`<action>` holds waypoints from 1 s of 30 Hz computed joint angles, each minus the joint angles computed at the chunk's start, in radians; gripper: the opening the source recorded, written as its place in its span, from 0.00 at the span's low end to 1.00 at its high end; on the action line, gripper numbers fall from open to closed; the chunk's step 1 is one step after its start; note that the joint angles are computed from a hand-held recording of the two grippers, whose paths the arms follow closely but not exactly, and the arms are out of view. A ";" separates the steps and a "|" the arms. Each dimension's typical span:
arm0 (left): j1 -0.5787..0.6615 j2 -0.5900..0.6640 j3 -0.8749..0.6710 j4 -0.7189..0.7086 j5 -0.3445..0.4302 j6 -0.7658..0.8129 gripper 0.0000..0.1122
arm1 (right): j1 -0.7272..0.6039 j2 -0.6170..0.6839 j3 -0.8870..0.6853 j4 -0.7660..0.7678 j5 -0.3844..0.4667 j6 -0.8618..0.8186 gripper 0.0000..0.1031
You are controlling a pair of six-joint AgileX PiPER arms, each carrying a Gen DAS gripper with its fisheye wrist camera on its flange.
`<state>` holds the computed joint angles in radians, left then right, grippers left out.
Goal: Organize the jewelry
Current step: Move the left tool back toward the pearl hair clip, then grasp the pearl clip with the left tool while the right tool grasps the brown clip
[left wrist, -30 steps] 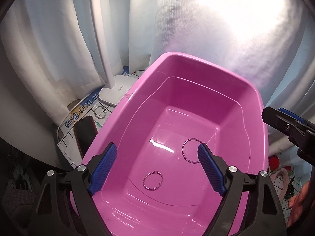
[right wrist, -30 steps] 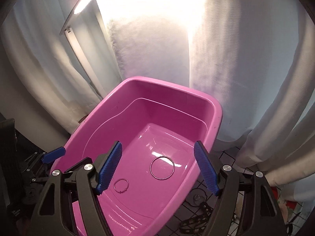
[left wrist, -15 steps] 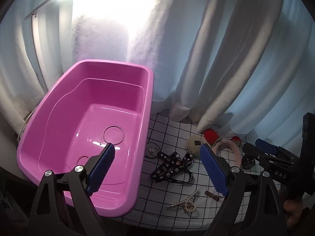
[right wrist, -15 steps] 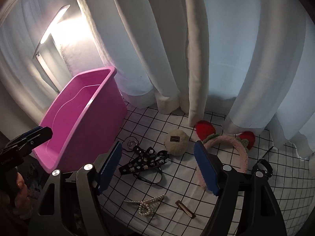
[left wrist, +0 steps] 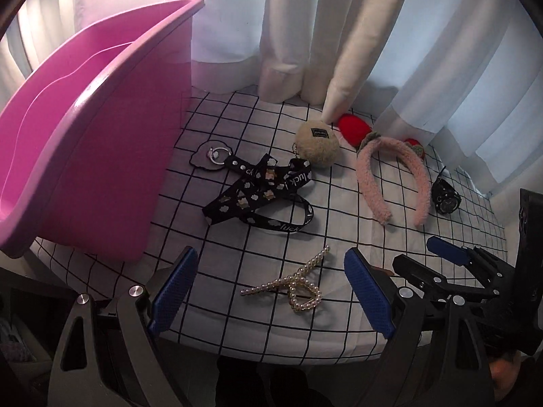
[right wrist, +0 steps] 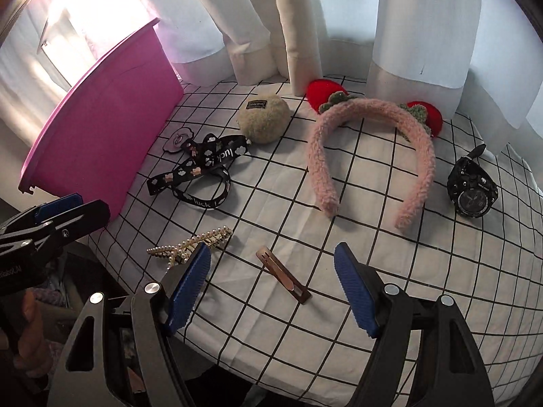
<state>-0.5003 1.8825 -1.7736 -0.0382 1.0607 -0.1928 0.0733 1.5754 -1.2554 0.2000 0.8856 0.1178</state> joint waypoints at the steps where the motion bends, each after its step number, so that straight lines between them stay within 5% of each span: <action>1: -0.007 0.000 0.022 0.011 -0.017 -0.006 0.77 | 0.002 0.004 0.009 -0.006 -0.012 0.001 0.70; 10: -0.026 0.047 0.130 0.034 -0.131 -0.004 0.77 | 0.015 0.075 0.081 0.001 -0.092 -0.036 0.70; 30: -0.050 0.133 0.126 0.029 -0.162 0.035 0.77 | 0.080 0.145 0.087 -0.176 -0.152 0.053 0.70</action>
<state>-0.5505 2.0150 -1.6471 -0.0092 0.8986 -0.1575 0.1535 1.7200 -1.1686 0.0238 0.7333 0.1708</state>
